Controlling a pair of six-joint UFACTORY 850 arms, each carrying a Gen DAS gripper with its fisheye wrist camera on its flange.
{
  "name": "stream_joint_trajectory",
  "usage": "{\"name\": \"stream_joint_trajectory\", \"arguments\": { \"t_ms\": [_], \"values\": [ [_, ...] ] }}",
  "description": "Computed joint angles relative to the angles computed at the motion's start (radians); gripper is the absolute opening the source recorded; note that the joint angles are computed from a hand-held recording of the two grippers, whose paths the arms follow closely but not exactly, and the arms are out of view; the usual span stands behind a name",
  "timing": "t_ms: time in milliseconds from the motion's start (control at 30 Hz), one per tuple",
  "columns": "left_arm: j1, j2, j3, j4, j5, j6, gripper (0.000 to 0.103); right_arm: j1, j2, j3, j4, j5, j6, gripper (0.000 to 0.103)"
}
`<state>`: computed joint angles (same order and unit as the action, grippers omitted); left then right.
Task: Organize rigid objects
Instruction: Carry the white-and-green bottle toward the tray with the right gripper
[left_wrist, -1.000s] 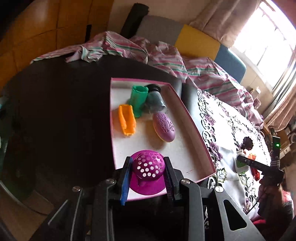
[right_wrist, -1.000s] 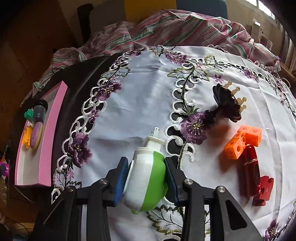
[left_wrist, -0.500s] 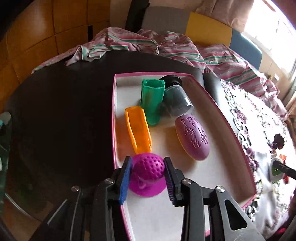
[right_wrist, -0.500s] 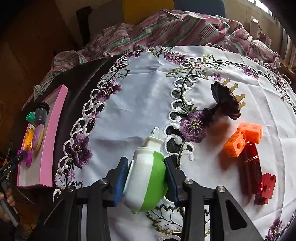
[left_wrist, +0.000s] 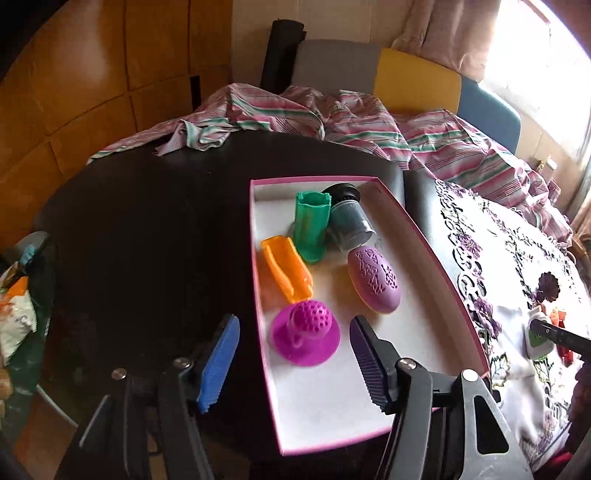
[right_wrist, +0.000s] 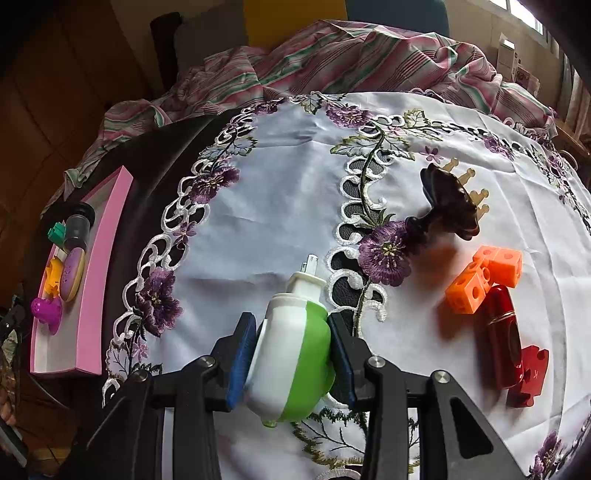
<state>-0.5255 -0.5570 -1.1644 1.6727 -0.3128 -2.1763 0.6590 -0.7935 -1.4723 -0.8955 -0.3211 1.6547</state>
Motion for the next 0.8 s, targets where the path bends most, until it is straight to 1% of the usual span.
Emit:
{"name": "stream_joint_trajectory", "arguments": {
  "t_ms": [67,233,300,433,667,800],
  "values": [
    [-0.008,0.018,0.020,-0.016,-0.014,0.008,0.063,0.002,-0.003,-0.004,-0.005,-0.009,0.011,0.040],
    [-0.011,0.052,0.061,-0.030,0.006,-0.004,0.063,0.010,-0.009,-0.016,-0.011,-0.039,0.002,0.040],
    [-0.017,0.061,0.070,-0.041,-0.011,0.003,0.063,0.011,-0.010,-0.019,-0.012,-0.046,0.002,0.040],
    [-0.022,0.082,0.092,-0.007,-0.016,-0.037,0.063,0.016,-0.014,-0.027,-0.009,-0.064,-0.006,0.040],
    [-0.022,0.096,0.103,-0.010,-0.015,-0.044,0.063,0.033,-0.027,-0.051,-0.022,-0.123,-0.029,0.040],
    [-0.024,0.099,0.106,-0.005,-0.015,-0.048,0.063,0.035,-0.026,-0.052,-0.029,-0.139,-0.016,0.039]
  ]
}}
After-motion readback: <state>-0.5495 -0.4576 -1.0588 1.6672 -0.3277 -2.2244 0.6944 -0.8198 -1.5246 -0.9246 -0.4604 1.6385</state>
